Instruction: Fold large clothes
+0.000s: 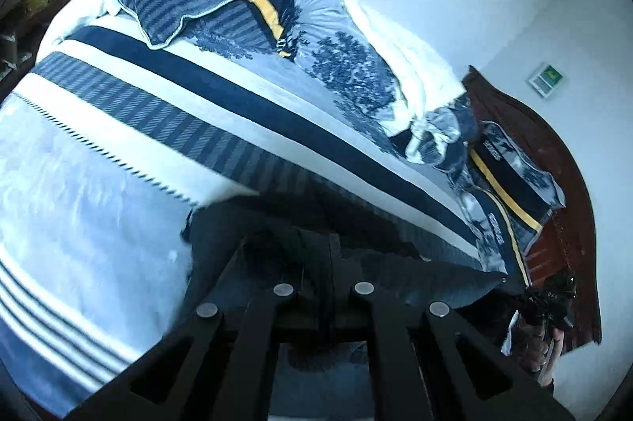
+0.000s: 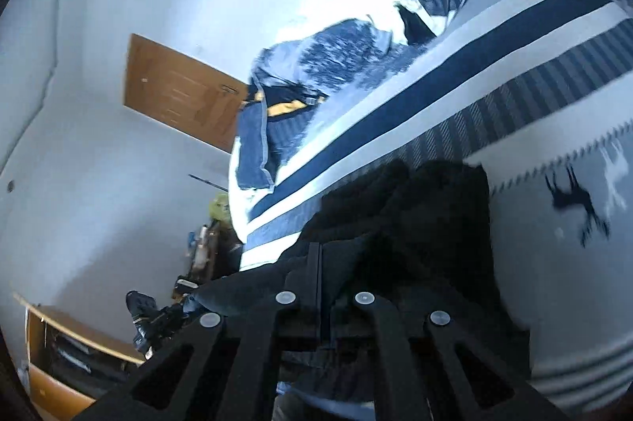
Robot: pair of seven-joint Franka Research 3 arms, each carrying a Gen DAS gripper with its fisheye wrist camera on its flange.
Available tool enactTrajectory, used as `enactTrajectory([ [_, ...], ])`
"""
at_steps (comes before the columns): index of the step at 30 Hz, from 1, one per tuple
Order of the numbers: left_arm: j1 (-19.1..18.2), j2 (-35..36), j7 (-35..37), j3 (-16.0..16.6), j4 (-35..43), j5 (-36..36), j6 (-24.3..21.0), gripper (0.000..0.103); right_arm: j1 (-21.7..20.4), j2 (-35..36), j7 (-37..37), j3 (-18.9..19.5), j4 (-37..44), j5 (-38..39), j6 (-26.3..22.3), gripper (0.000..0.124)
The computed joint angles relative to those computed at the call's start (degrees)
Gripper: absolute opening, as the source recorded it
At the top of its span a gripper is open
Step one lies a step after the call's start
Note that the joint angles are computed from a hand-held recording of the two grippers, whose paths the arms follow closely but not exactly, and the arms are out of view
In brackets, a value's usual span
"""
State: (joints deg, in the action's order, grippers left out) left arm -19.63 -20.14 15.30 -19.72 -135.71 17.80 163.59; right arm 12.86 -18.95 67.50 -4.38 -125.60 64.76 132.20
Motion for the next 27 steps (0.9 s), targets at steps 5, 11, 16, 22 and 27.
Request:
enactTrajectory([
  [5,3.09,13.82,-2.26,-0.6,9.33,5.57,-4.62,0.006,-0.91,16.34,3.47,2.35,12.03,-4.97,1.42,0.005],
  [11,1.8,20.14,-1.47,3.56,8.0,-4.34,1.96,0.011,-4.25,29.93,10.38,5.26,20.9,-7.27,0.37,0.01],
  [16,2.35,15.35,-9.78,3.41,4.81,3.21,1.16,0.056,-6.43,28.18,4.3,7.39,18.64,-3.42,3.87,0.04],
  [22,2.79,9.36,-19.53,1.37,4.3,11.28,-10.23,0.085,-5.63,18.55,-4.91,6.2,10.45,1.35,7.75,0.086],
  [27,-0.48,13.39,-12.74,0.33,7.71,6.82,-17.16,0.085,-3.2,15.77,4.54,6.31,6.02,-17.68,10.92,0.086],
])
